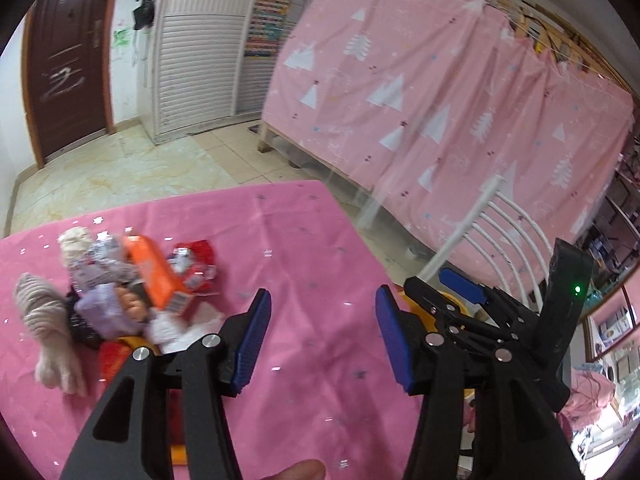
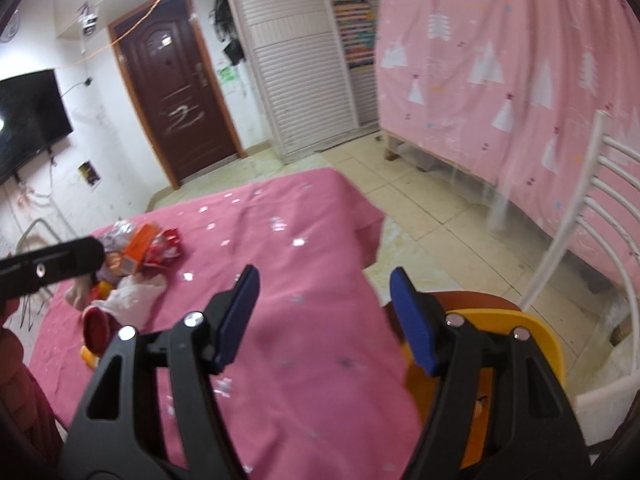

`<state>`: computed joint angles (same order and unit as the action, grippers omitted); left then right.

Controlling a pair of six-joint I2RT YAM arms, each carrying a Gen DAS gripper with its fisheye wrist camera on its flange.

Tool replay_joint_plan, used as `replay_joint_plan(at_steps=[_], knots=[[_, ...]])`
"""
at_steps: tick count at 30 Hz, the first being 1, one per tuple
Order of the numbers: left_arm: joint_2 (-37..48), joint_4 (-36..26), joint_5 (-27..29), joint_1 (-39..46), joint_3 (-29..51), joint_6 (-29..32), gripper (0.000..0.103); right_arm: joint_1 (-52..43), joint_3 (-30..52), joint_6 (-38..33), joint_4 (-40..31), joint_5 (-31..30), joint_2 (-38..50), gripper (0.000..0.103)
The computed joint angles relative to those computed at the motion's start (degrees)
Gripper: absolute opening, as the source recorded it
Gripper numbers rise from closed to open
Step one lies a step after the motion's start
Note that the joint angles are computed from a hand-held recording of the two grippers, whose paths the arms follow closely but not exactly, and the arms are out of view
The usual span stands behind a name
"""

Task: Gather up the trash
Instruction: 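Move both open tools back over the pile on the table, then grasp the grey knitted scarf with the left tool while the right tool grasps the white plastic bag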

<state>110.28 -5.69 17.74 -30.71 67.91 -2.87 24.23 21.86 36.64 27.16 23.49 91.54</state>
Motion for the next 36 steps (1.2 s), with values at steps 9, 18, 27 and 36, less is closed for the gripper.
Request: replay_joint_plan(at_steps=[9, 18, 27, 36], knots=[[-0.1, 0.4, -2.3, 10.2, 0.3, 1.2, 0.047, 6.0, 12.4, -0.9, -5.6, -1.1, 8.1, 0.065], [3.4, 1.8, -8.3, 17.5, 1.5, 1.9, 0.049, 10.5, 23.6, -3.2, -11.0, -3.1, 15.3, 0.071], [9.7, -0.8, -7.4, 23.2, 6.6, 0.4, 0.049, 12.6, 34.0, -4.5, -17.3, -5.5, 21.9, 0.071], [12.9, 0.9, -3.2, 26.0, 6.9, 0.9, 0.053, 13.1, 43.1, -3.9, -25.3, -5.3, 27.9, 0.071]])
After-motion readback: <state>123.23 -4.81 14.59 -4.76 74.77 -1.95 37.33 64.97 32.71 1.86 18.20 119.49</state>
